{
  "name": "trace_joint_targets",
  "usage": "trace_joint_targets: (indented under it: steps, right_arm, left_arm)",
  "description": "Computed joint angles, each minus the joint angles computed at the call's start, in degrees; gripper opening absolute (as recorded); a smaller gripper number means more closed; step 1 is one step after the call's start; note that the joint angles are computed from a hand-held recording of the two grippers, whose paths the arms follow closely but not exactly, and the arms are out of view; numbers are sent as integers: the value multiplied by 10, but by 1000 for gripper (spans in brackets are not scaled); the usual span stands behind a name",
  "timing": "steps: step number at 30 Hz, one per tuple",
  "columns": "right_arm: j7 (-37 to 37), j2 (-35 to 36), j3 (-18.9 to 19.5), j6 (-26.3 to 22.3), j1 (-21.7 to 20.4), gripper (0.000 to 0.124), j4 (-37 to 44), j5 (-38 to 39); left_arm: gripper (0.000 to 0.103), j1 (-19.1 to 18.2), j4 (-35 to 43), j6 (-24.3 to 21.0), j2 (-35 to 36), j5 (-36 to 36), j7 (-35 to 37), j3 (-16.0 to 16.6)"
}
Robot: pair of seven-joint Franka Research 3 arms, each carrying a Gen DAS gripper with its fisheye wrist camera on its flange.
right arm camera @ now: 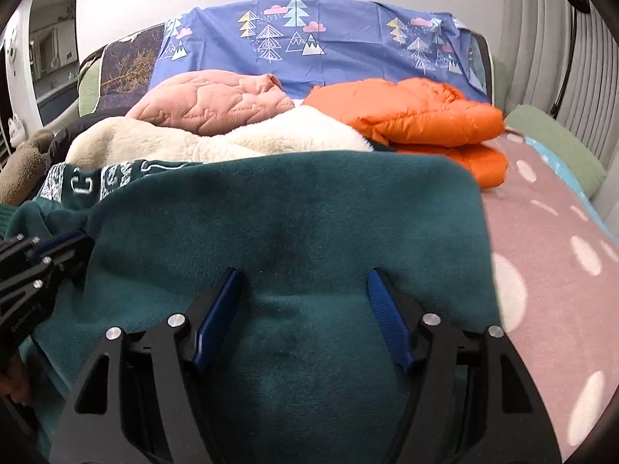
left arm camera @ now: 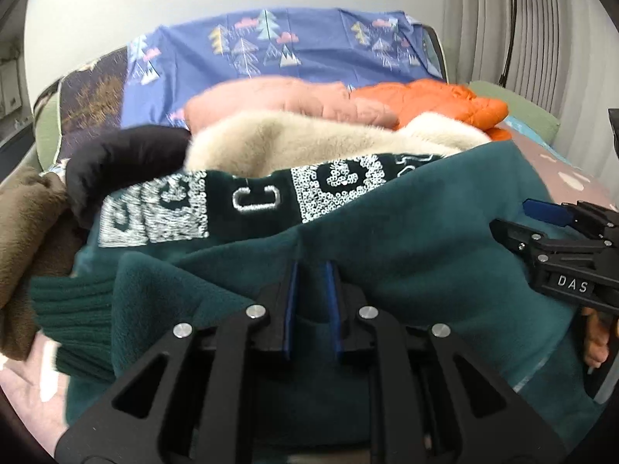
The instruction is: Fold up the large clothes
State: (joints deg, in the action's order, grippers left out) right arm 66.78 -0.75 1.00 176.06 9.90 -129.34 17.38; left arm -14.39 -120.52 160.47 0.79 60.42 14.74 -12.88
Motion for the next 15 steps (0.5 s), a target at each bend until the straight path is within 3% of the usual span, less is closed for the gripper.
trace_joint_targets:
  steps: [1,3,5,7,9,15]
  right_arm:
    - [-36,-16,-1,9,6,51,-12,36]
    - [-138,-41,-22,21,43,49,-26,147]
    - [-93,-37,-5,13,19,49,-28,109]
    - [-40,-2,2,-13,0,52,-12,41]
    - [-53,4,3,4,4,52,-15,49]
    - [-85,4,3,0,9,53,-11,90]
  left_arm:
    - [15,1,-10,11,-11,-2,-2,1]
    - [15,3,-22,14,-32,24,-20,-4]
    - [15,4,-20,-18,-34,29,-19,-12]
    - [16,5,-13,-23,-5,-51,46,-9]
    - [16,3,-7,-19,6,-76,70,-5]
    - [16,-6,-1,-28,11,-60,66,1]
